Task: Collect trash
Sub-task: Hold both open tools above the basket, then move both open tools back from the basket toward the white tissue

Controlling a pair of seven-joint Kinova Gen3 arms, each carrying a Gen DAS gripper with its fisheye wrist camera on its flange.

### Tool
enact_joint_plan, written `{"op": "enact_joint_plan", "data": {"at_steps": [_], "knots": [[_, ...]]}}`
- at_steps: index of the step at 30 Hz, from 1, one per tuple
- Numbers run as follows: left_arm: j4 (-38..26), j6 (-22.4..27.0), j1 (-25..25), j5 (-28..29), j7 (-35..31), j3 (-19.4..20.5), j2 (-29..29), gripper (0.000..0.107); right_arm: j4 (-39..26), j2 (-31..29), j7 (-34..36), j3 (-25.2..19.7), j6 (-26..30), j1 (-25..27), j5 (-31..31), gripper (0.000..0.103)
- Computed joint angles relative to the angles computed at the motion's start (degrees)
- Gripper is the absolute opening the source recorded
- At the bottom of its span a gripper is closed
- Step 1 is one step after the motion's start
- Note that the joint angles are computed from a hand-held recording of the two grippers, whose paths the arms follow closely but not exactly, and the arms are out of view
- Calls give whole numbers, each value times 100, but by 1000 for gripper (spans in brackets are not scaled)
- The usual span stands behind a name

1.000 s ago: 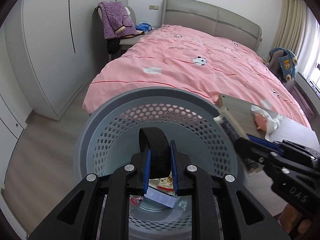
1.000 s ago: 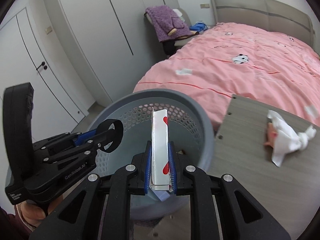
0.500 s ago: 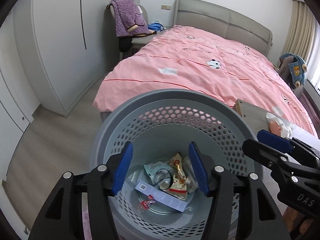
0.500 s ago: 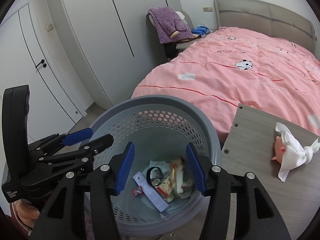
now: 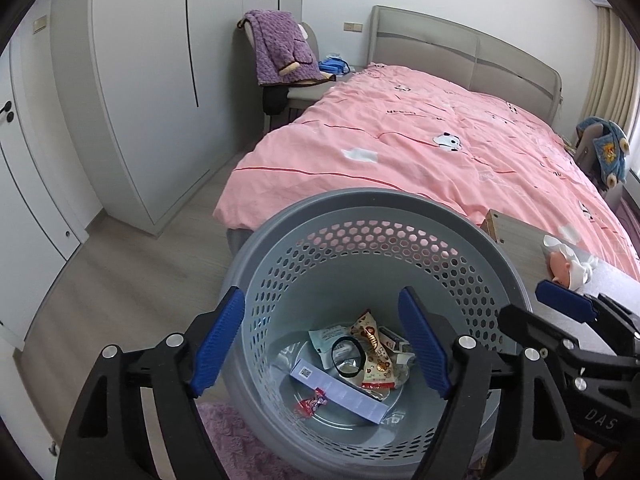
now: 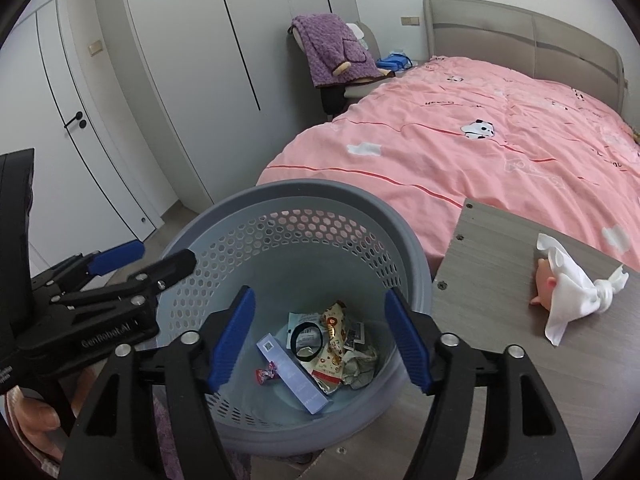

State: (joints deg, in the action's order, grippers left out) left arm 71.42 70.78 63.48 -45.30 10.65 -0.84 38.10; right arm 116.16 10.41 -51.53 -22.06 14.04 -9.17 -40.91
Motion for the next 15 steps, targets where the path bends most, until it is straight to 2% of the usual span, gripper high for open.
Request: {"op": "enact_joint_plan", "data": {"at_steps": [7,15], "knots": [[-238,415,140,-3,27,-6,98,77,210,-188,304,-13,-20,132,-327,91],[-606,562,276,-20,-169,11,227,77,577,-499,1134,235,-32,216,-1230,96]]}}
